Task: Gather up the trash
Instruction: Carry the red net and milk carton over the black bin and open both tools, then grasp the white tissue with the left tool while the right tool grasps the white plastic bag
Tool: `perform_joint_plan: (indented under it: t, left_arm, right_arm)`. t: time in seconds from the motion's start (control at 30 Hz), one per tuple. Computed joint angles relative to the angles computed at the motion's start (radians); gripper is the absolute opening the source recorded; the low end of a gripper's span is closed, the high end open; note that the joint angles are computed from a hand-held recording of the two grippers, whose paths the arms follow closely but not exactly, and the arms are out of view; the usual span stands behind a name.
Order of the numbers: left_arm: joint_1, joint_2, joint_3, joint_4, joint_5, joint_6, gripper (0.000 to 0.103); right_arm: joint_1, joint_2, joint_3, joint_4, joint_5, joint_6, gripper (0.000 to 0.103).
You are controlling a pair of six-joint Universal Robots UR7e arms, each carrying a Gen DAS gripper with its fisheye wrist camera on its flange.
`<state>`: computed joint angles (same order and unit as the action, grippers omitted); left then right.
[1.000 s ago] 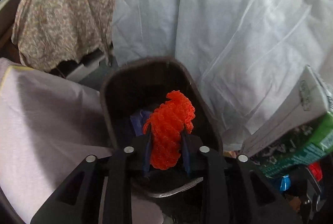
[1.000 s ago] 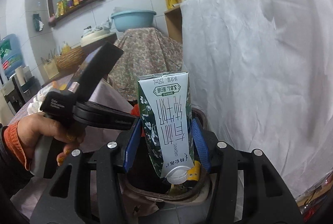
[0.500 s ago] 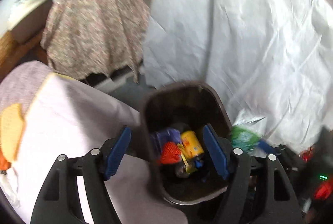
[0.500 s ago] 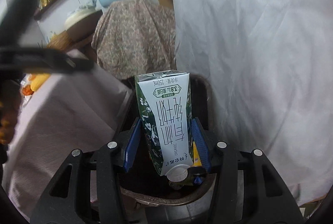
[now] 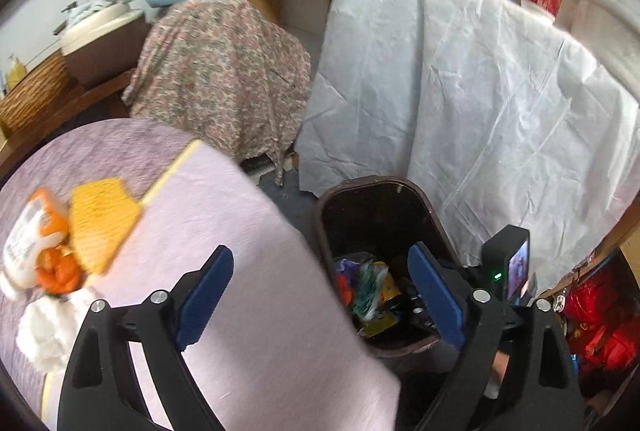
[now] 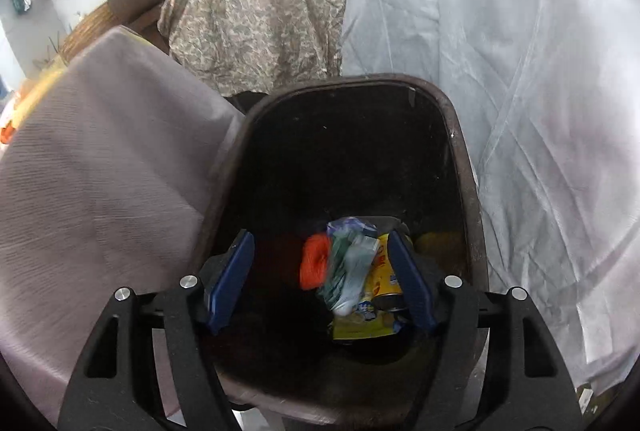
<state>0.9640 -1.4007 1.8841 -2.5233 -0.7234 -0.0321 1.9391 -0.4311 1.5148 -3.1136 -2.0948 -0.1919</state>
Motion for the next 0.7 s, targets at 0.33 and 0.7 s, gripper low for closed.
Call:
perform_joint_plan:
  t: [0.33,0.7]
  left_arm:
    - [-0.042,-0.367,0.218,0.025,0.103,-0.061,0.092]
    - [0.057,-0.618,0.257,0.193,0.192,-0.124,0.091]
  right_arm:
    - [0.11,-0.08,0.105,-0.107,0.025,-0.027,0.073]
    - [0.254,-0.064,0.006,0.061,0.262,-0.036,0.073]
